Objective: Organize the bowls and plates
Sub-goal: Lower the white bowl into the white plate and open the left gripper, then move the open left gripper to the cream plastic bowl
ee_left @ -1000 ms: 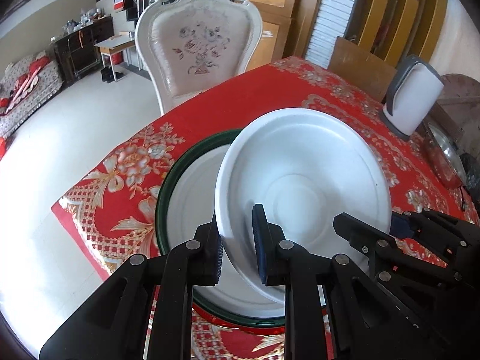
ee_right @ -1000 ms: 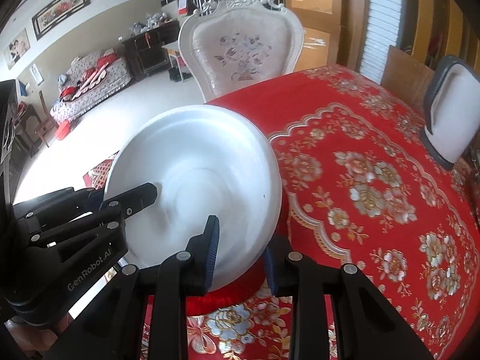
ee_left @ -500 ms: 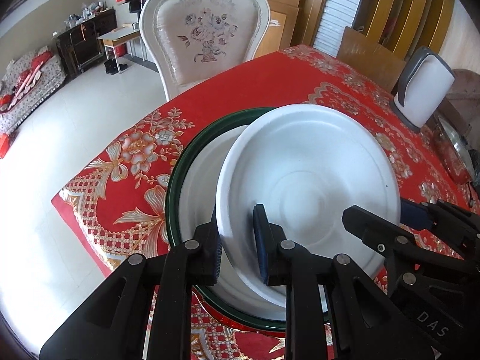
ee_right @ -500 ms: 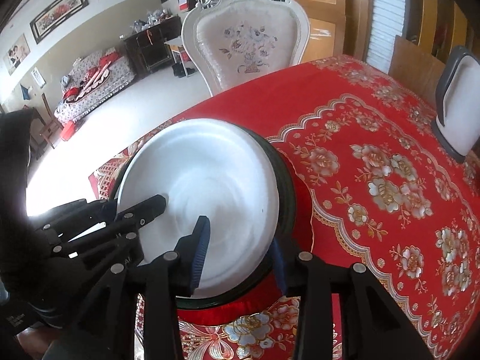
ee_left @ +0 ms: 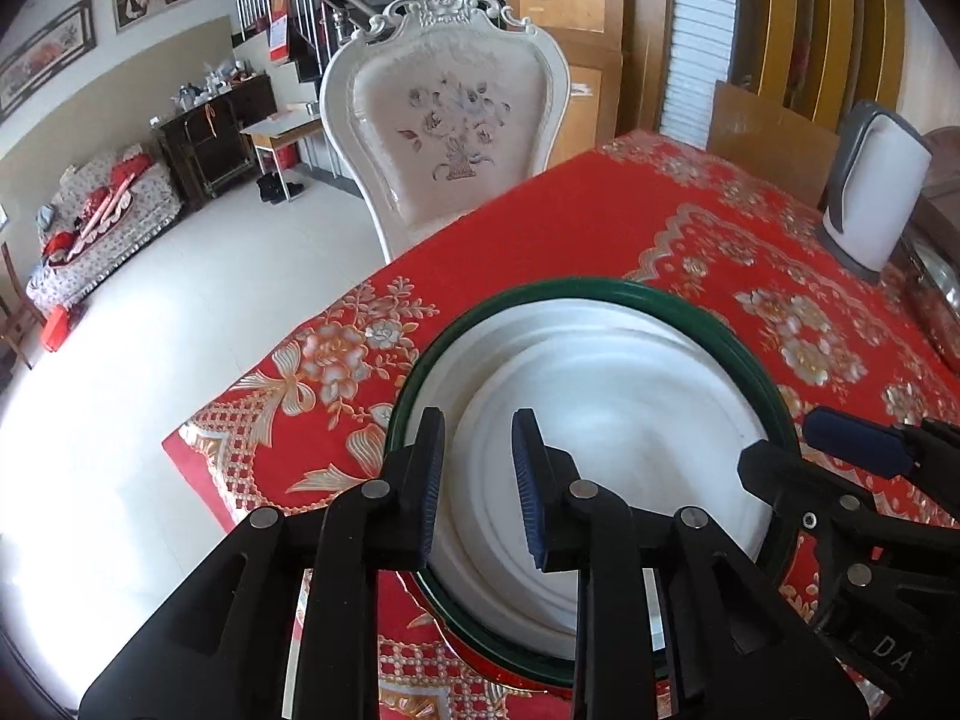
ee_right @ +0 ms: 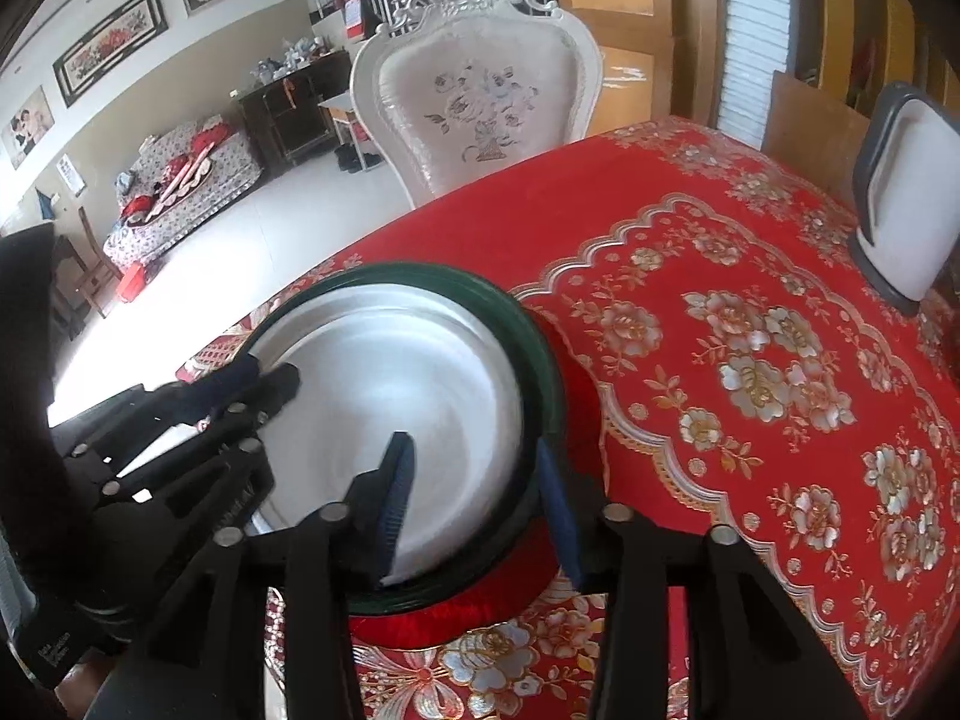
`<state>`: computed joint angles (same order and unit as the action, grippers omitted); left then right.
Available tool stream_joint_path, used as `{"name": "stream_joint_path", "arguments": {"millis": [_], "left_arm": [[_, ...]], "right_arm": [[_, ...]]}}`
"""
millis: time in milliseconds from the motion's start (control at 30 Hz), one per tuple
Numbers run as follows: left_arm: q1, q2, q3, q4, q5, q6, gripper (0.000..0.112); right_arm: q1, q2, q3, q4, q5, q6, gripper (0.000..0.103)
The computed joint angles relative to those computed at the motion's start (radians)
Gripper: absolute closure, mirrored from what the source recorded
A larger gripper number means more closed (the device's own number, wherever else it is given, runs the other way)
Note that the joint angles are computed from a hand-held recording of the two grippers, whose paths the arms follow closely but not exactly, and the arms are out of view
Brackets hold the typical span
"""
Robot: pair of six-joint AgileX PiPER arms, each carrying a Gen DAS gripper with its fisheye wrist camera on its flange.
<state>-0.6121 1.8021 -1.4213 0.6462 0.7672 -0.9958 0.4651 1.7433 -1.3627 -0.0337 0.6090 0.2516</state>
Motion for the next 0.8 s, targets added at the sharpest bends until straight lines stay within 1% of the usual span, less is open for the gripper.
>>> {"name": "stream_joint_path", "arguments": {"millis": [133,200,233,300,333,400,600,700,800], "left_arm": [[-0.003,-0.018,0.012,0.018,-0.017,-0.029,0.089],[-0.009,-0.039,0.030,0.054,-0.033,-0.069,0.089],[-0.015,-0.047,0.036,0.082,-0.035,-0.099,0.087],[-0.021,-0.062,0.043,0.099,-0.041,-0.121,0.063],[-0.023,-0.073,0.054,0.108,-0.053,-0.135,0.060],[-0.035,-0.082,0.058,0.126,-0.057,-0.150,0.059],[-0.079,-0.070,0.019,0.116,-0.043,-0.126,0.059],[-0.111,-0.046,-0.019,0.096,-0.043,-0.109,0.059],[-0.151,-0.011,-0.072,0.083,-0.029,-0.084,0.059]], "right_arm": [[-0.020,-0.020,0.025,0.036,-0.014,-0.027,0.056],[-0.031,-0.033,0.040,0.049,-0.021,-0.036,0.056],[-0.036,-0.038,0.046,0.056,-0.024,-0.040,0.056],[-0.044,-0.047,0.057,0.065,-0.029,-0.046,0.056],[-0.049,-0.053,0.065,0.072,-0.032,-0.052,0.056],[-0.059,-0.066,0.079,0.088,-0.037,-0.066,0.056],[-0.098,-0.126,0.149,0.113,-0.061,-0.082,0.056],[-0.122,-0.162,0.187,0.118,-0.067,-0.087,0.056],[-0.155,-0.206,0.231,0.116,-0.071,-0.087,0.053]]}}
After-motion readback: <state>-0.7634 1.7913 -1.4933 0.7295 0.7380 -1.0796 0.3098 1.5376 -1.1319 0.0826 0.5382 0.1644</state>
